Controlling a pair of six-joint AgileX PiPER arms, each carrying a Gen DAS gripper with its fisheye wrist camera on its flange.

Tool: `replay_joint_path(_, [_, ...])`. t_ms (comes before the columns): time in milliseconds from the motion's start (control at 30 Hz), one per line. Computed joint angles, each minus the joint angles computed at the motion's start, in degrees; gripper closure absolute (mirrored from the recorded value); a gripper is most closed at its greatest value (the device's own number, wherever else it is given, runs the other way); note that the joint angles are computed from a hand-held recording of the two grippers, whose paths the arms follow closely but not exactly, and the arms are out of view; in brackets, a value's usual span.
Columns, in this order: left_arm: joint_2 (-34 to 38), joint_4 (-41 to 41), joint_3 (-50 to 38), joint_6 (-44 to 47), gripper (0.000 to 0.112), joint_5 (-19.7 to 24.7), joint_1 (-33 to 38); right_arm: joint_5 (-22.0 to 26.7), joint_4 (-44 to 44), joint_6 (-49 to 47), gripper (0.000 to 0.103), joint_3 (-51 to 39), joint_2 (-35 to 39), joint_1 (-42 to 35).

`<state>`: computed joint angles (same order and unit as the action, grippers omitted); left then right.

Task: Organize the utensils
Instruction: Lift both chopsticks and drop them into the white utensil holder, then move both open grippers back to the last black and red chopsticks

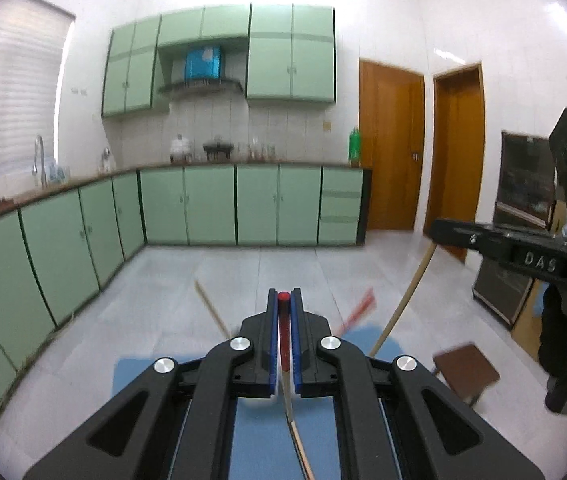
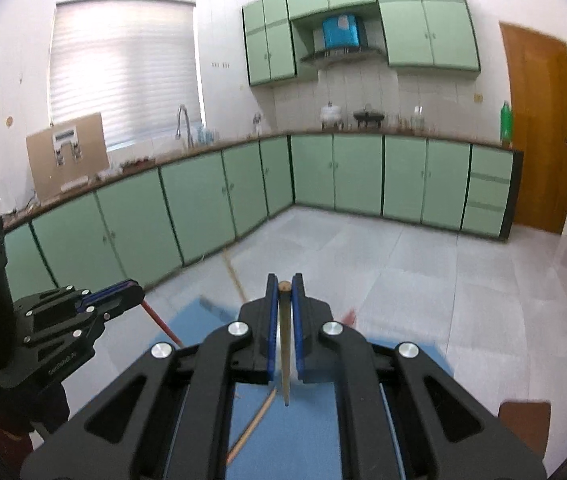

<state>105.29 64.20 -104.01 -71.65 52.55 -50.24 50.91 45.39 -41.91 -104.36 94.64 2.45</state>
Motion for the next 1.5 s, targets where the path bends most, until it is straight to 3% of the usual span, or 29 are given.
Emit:
replay_joint_path(167, [5.8,2.0,-13.0,5.3,0.107,0.1,3.0,-0.8,-5.2,7.5,0.097,-15.6,8.8,2.5])
replay_joint_path(300, [12.3,-1.2,-22.3,10.4,0.107,0.0,6.1,-0.7,-11.2,12.6,0.097,-25.0,16.4,4.7])
replay_joint_path(433, [16.7,-4.9,-25.5,11.8,0.107,-1.1,9.2,2.0,-14.6,16.3,0.097,-32.0,23.4,5.7])
replay_joint_path(667, [22.2,-17.3,-28.2,17.2,0.107,-2.5,14.0,0.9,-19.0,17.0,0.096,-27.2,24.3,8.3])
replay_joint_path(833, [17.2,-14.8,-19.1,12.5,0.103,-5.8,13.5,-4.5,-17.6,15.0,0.084,-17.0,19.1,7.9])
replay_joint_path(900, [14.6,-12.5,-15.7,10.3,0.098,-6.5,12.7,-8.1,-15.6,12.6,0.072,-10.8,15.0,7.2])
replay_joint_path(1000, [10.3,-6.9,-9.9,5.5,0.09,-6.6,10.3,-12.0,-12.0,8.1,0.064,-2.6,9.1,5.9])
replay_joint_path(1233, [1.4,4.9,5.0,-7.9,0.07,-1.0,1.1,-18.2,2.6,-9.3,0.037,20.5,-6.4,1.8])
replay_joint_path(1300, [-0.2,6.2,9.3,-11.7,0.064,0.5,-1.1,-20.1,6.6,-14.3,0.024,27.6,-10.5,0.8])
replay_joint_path(1500, [-2.4,8.3,23.4,-26.2,0.055,3.3,-6.7,-22.7,16.8,-25.7,0.013,45.6,-18.2,-1.8])
